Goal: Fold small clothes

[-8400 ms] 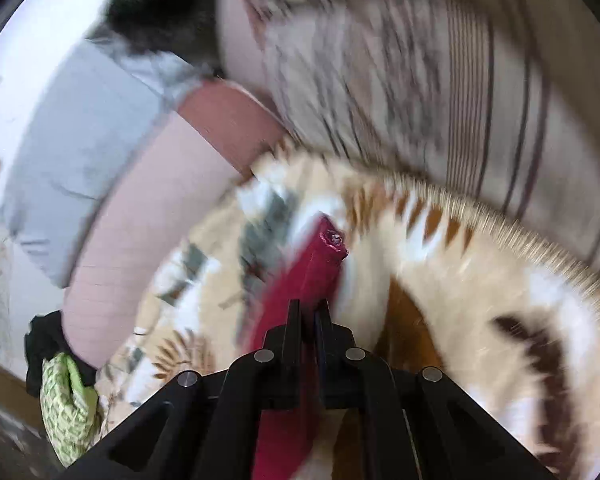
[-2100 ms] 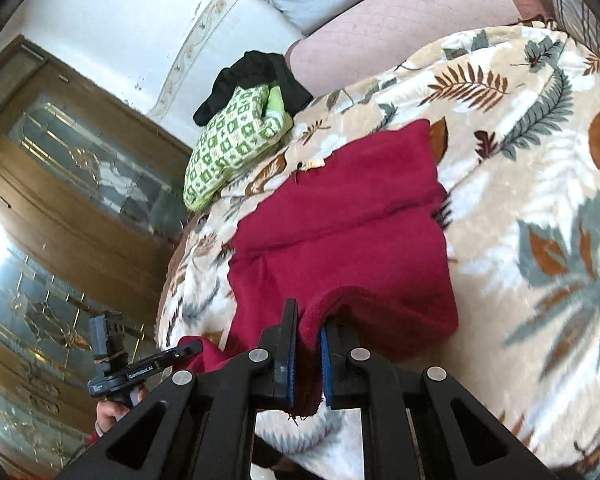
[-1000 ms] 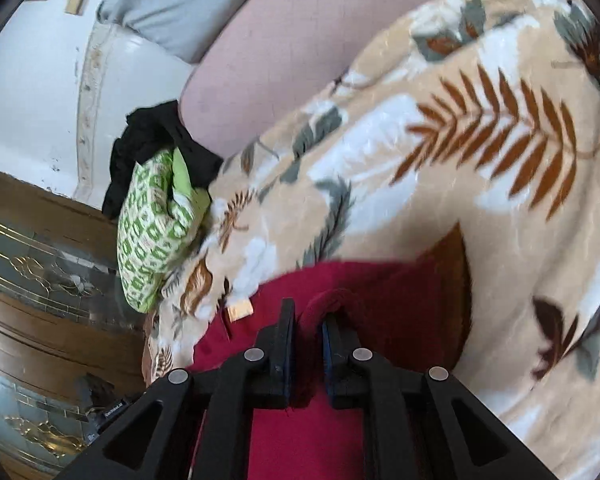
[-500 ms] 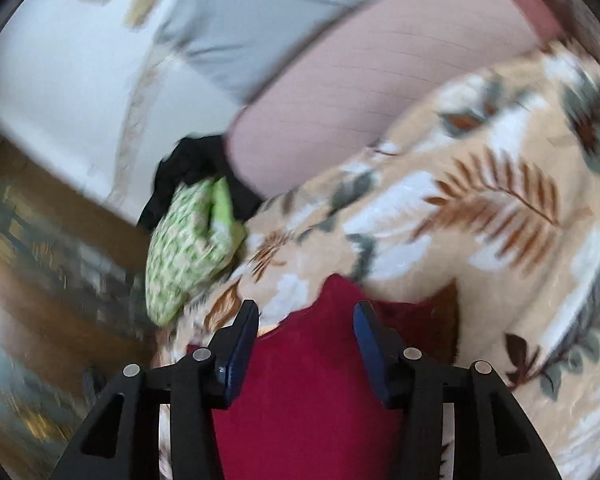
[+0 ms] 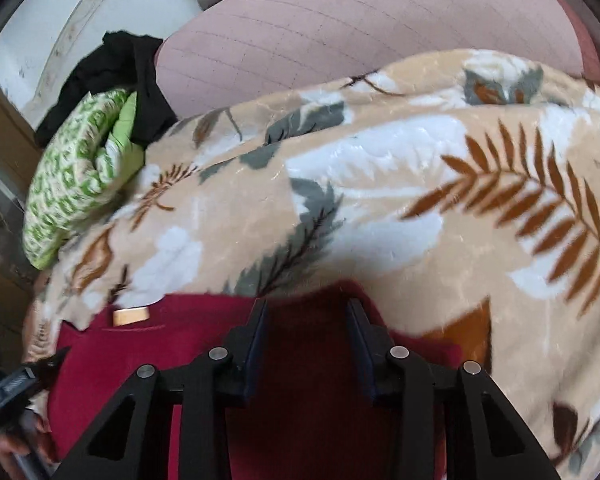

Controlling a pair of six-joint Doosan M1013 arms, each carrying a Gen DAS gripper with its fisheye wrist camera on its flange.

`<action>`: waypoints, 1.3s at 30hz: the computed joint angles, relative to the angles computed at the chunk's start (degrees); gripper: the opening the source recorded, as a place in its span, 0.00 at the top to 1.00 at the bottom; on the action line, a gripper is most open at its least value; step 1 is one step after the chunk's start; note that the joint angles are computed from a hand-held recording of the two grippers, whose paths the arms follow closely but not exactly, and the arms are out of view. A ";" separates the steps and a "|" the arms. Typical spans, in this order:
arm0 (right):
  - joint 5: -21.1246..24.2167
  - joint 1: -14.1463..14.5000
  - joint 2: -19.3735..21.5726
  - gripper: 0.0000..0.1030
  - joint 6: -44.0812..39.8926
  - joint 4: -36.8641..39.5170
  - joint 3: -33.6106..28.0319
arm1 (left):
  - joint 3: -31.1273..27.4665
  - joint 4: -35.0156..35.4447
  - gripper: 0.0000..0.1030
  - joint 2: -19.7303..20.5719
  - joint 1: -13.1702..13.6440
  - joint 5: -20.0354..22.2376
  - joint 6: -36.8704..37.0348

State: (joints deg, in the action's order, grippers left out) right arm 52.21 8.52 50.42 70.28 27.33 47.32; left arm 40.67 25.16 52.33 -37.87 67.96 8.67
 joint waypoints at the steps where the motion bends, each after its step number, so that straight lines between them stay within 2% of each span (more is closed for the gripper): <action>1: -0.31 0.33 0.00 0.63 -0.13 -1.45 -0.12 | -0.75 0.72 0.28 0.45 -0.18 1.08 0.22; 5: 2.51 0.22 -0.14 0.63 0.71 -2.44 -1.28 | 0.18 1.78 0.28 -0.37 -0.67 0.69 -0.35; 12: 1.10 -1.67 -7.37 0.62 -8.24 5.78 8.80 | 2.16 5.09 0.28 -2.29 -2.28 0.93 -1.19; 15: 1.91 -1.13 -8.02 0.61 -9.04 2.75 10.56 | 2.85 5.50 0.28 -2.98 -2.95 0.88 -1.39; 18: 4.52 0.03 -6.21 0.61 -5.52 -4.33 9.24 | 3.00 5.71 0.28 -3.38 -3.56 1.35 -1.26; 20: 3.02 0.30 -6.71 0.60 -5.43 -5.14 9.94 | 3.03 5.82 0.28 -3.59 -3.94 1.80 -0.88; 21: 4.61 0.41 -6.61 0.59 -4.33 -5.51 9.02 | 3.08 5.94 0.28 -3.69 -4.11 1.95 -0.66; 24: 7.21 -0.24 -7.37 0.60 -5.65 0.82 8.91 | 3.75 6.39 0.28 -4.27 -4.60 2.12 -0.84; 27: 7.67 0.26 -8.43 0.59 -8.06 3.95 9.69 | 5.29 6.36 0.28 -5.09 -4.93 1.10 -1.76; 30: 10.03 0.94 -8.25 0.58 -9.26 8.00 9.16 | 7.64 6.18 0.28 -6.14 -5.37 -0.21 -3.52; 34: 13.12 2.59 -7.25 0.58 -10.39 12.01 7.15 | 10.71 4.53 0.28 -7.18 -5.48 -1.90 -5.52; 39: 16.32 5.91 -4.78 0.58 -10.59 14.37 2.79 | 15.26 4.18 0.28 -8.95 -5.50 -7.06 -9.32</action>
State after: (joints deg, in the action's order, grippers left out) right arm 68.53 14.43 45.65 59.69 41.70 50.12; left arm 55.94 29.34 43.38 -43.37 60.90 -0.65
